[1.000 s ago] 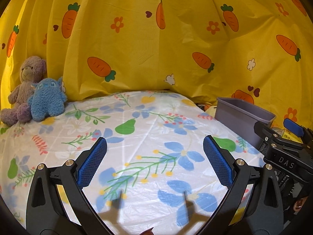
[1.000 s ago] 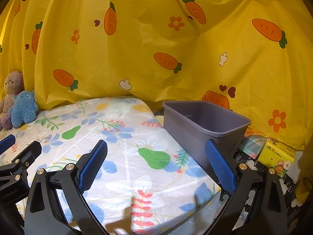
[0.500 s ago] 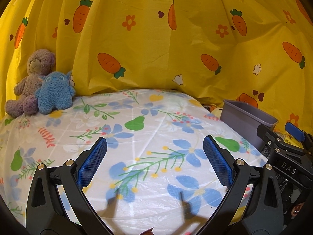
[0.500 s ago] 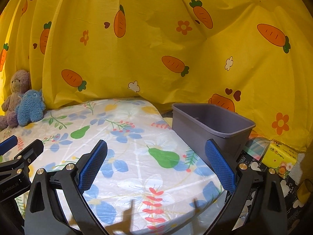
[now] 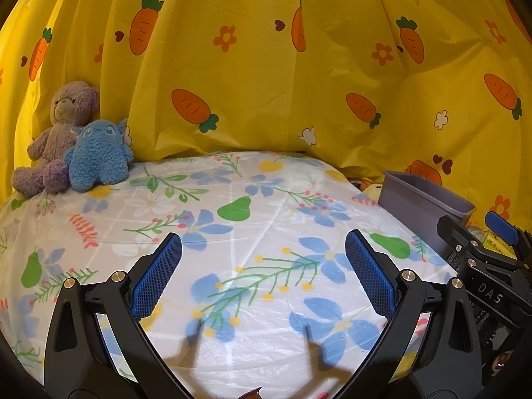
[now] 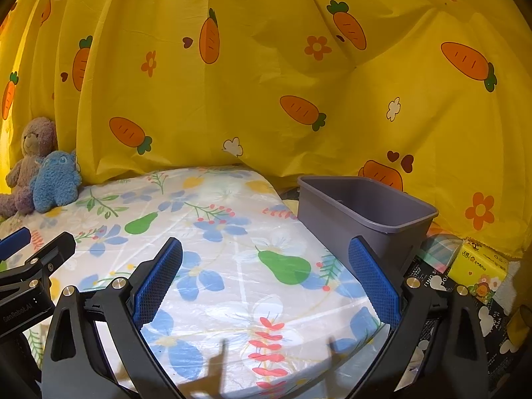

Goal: Collect trash

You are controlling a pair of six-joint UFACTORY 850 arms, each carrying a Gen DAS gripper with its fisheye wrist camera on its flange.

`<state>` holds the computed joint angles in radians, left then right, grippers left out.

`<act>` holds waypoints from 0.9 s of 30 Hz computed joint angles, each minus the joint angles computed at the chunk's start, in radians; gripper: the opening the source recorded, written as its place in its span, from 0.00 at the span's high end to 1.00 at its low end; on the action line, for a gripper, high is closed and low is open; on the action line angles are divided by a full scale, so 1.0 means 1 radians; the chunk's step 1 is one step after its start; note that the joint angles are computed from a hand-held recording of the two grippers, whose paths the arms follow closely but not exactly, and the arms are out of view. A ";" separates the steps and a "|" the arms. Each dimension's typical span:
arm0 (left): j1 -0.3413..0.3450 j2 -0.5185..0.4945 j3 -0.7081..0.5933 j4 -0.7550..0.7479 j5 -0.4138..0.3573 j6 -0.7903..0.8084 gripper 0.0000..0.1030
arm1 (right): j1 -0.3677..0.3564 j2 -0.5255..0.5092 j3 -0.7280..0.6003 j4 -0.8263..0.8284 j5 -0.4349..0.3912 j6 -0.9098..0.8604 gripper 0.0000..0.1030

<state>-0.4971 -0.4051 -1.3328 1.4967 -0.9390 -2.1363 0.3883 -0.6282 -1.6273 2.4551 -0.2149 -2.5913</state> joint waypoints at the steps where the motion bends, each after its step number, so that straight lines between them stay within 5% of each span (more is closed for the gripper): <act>1: 0.000 0.000 0.000 0.000 0.000 0.000 0.06 | 0.002 0.000 0.000 0.012 0.002 -0.011 0.07; 27: 0.003 -0.004 -0.013 -0.037 -0.009 0.022 0.06 | 0.010 -0.001 0.011 0.036 -0.009 -0.030 0.07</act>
